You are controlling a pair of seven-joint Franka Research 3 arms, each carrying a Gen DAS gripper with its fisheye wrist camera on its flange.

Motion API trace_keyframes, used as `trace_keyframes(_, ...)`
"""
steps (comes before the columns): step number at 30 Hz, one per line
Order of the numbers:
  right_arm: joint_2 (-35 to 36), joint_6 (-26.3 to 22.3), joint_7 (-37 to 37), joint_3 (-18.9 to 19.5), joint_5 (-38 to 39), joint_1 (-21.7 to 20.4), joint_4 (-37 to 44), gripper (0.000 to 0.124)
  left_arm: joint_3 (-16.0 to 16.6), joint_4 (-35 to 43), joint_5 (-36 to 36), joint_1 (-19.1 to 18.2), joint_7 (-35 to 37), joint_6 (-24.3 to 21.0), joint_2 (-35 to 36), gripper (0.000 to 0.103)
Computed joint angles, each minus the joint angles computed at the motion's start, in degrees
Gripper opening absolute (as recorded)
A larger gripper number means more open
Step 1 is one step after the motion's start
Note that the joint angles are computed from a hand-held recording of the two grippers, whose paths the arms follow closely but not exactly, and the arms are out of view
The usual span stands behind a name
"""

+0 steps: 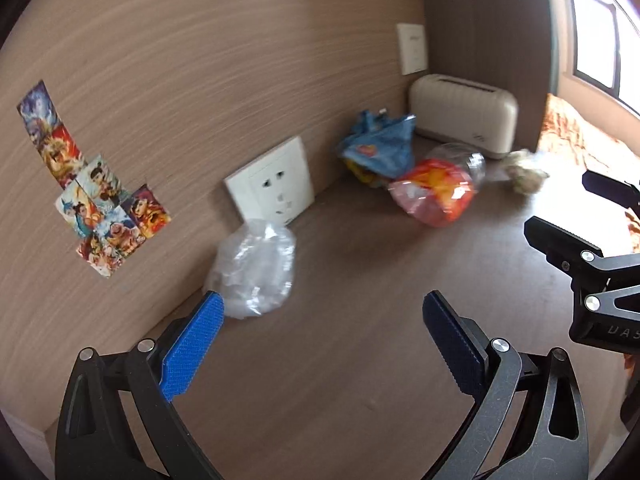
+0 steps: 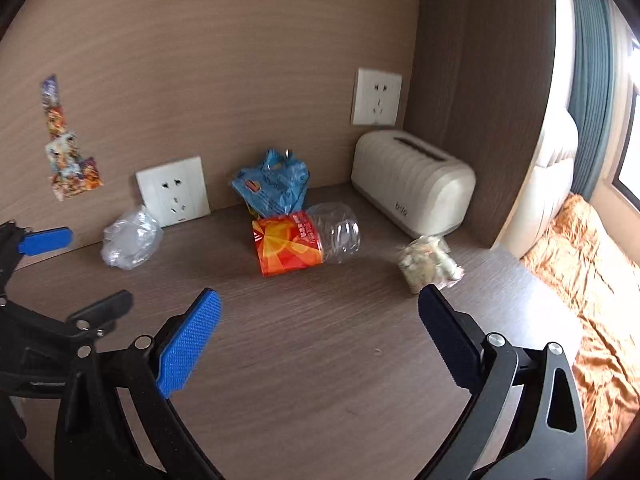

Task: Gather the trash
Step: 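Move both open tools back to the desk, then grasp the clear plastic bag with the left tool while the right tool grasps the orange-label bottle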

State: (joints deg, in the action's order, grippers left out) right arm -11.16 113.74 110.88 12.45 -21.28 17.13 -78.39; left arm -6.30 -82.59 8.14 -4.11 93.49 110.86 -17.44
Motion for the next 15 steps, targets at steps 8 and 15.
trace_keyframes(8,12.9,-6.9,3.0,-0.4,-8.4,5.0,12.5,0.098,0.7,3.6,0.0,1.2,2.1,0.3,5.9,0.098)
trace_keyframes(15,23.8,-15.1,0.9,-5.1,-16.5,11.8,25.7,0.098,0.6,7.4,-1.9,2.1,2.9,-1.7,10.4,0.098)
